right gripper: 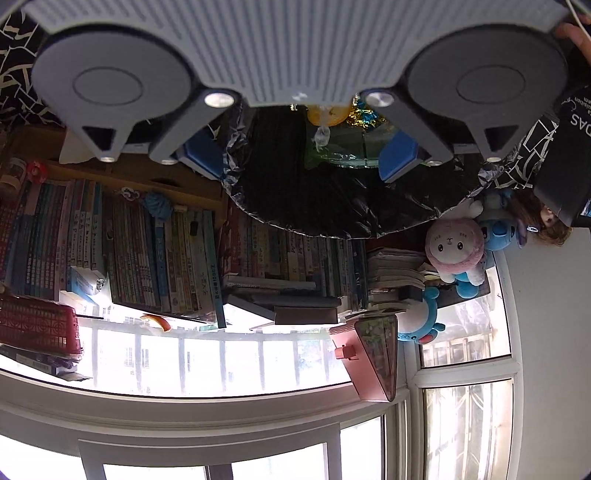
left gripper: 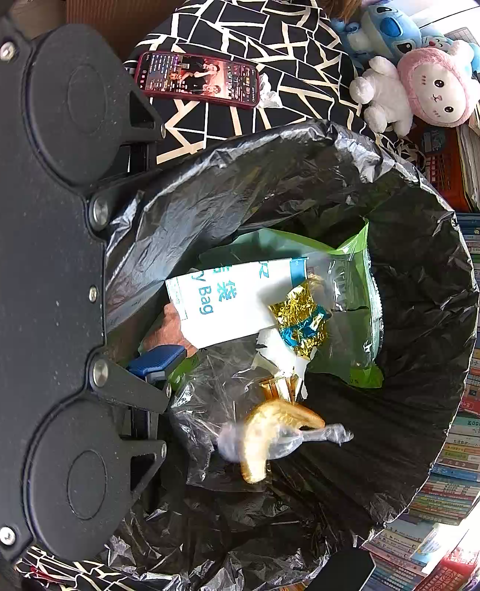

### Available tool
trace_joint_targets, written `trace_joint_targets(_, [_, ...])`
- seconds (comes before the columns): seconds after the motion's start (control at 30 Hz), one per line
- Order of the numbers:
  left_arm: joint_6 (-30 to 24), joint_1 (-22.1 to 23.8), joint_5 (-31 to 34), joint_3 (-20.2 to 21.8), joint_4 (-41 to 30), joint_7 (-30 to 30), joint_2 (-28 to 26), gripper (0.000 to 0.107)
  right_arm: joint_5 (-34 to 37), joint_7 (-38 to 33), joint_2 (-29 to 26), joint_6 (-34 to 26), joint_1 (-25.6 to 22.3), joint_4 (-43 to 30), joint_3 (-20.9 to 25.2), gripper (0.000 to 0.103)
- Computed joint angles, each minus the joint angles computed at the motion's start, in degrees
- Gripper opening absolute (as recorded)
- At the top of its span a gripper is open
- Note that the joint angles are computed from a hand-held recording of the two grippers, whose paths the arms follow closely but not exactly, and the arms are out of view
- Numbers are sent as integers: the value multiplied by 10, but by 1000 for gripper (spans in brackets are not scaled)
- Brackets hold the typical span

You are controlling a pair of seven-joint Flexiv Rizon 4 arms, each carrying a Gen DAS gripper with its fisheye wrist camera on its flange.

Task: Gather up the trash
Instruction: 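Carry the clear plastic wrapper into the bin and open the right tool, then move the right tool down and grasp the snack wrapper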

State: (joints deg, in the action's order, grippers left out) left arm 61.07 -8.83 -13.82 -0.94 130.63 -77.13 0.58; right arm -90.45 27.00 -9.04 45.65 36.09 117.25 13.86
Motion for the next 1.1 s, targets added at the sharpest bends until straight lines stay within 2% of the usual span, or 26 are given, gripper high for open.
trace_joint_targets(0.43, [0, 0, -2, 0, 1, 2, 1, 61, 21, 28, 36, -59, -8, 34, 11, 98])
trace_joint_targets(0.83, [-2, 0, 1, 0, -1, -1, 1, 61, 88, 63, 78, -138, -19, 95, 36, 98])
trace_joint_targets(1.1, [-5, 1, 12, -1, -5, -10, -1, 61, 155, 75, 86, -158, -22, 130, 44, 98])
